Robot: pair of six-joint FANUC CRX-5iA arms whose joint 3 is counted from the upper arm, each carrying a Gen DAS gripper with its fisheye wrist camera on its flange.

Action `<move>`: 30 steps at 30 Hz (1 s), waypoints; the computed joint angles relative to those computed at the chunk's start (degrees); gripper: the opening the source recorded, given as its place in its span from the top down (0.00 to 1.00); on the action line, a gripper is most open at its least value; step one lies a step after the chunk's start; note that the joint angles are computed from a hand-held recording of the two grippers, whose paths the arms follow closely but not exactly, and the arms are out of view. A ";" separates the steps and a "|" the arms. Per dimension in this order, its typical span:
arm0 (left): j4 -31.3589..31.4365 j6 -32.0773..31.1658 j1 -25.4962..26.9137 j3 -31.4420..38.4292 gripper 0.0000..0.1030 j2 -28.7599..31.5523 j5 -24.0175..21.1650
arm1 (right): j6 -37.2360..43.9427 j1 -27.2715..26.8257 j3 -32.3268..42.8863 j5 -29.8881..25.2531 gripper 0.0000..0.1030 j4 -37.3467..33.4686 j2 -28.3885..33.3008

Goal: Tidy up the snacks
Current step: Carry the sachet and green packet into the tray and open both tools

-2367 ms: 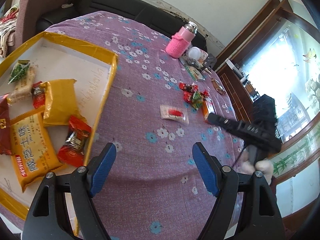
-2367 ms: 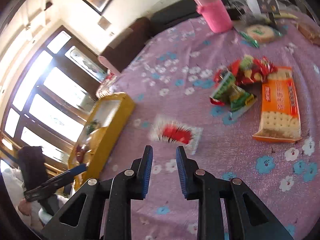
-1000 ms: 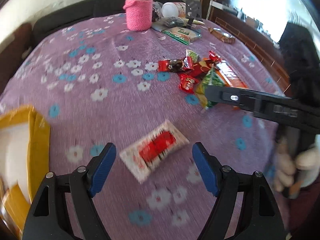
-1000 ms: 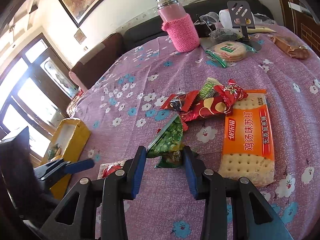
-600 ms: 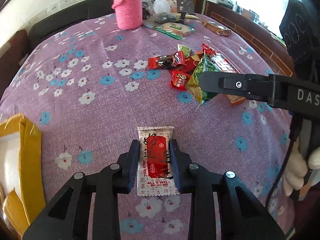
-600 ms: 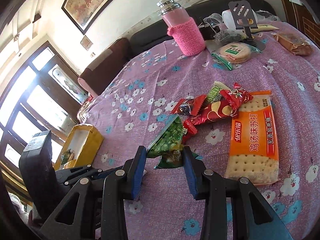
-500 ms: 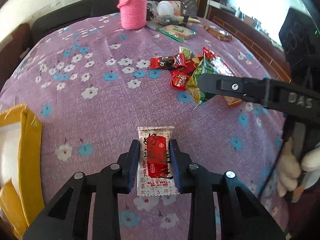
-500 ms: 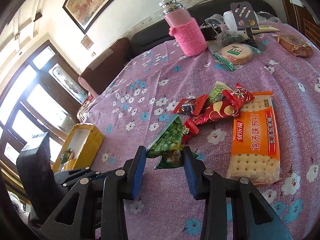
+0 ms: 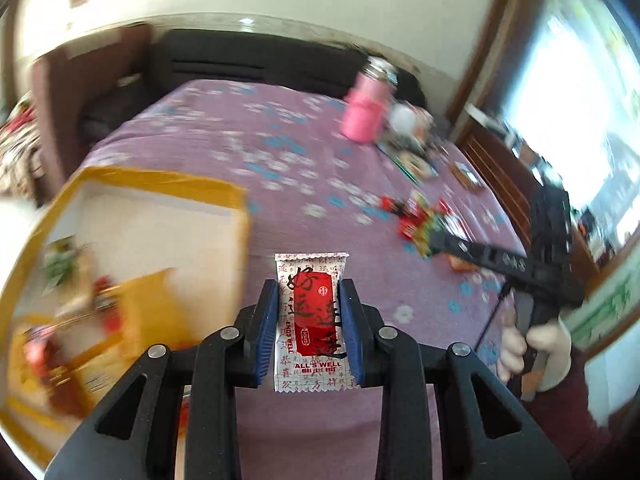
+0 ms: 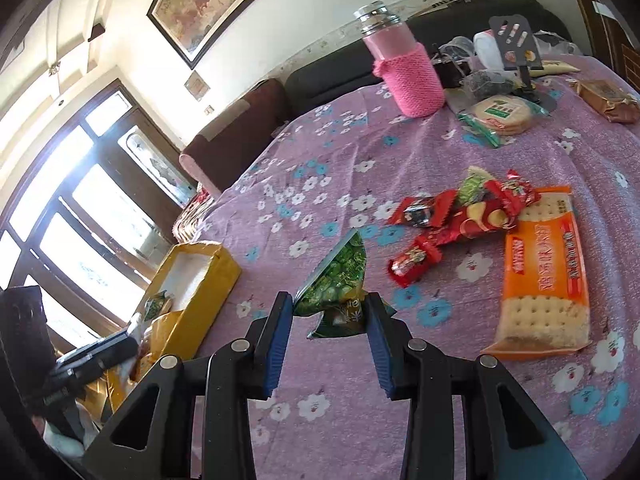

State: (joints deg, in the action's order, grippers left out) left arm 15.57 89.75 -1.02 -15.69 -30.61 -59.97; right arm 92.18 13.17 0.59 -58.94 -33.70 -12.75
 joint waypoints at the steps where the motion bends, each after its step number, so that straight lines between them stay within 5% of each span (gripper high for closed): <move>1: 0.99 -0.53 2.40 -1.01 0.73 -1.56 -0.43 | -0.98 0.95 -0.30 0.14 0.63 0.53 -0.37; 6: 9.29 -7.05 16.74 -7.28 0.73 -8.26 -3.28 | -2.52 4.34 -0.35 -1.84 0.63 -1.16 -2.07; 12: 18.01 -14.32 27.36 -13.90 0.73 -12.05 -6.41 | -6.90 14.29 2.06 -2.24 0.64 3.37 -1.56; 25: 22.68 -18.36 33.92 -15.41 0.72 -7.88 -6.51 | -18.66 32.84 11.49 -3.51 0.64 21.80 10.40; 30: 30.46 -23.17 37.96 -18.88 0.48 -9.75 -8.31 | -22.61 35.52 14.21 -4.42 0.58 27.15 14.95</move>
State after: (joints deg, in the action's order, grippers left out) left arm 46.02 66.58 36.94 -34.56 -40.36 -68.27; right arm 69.58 48.69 14.80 -63.36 -6.54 2.21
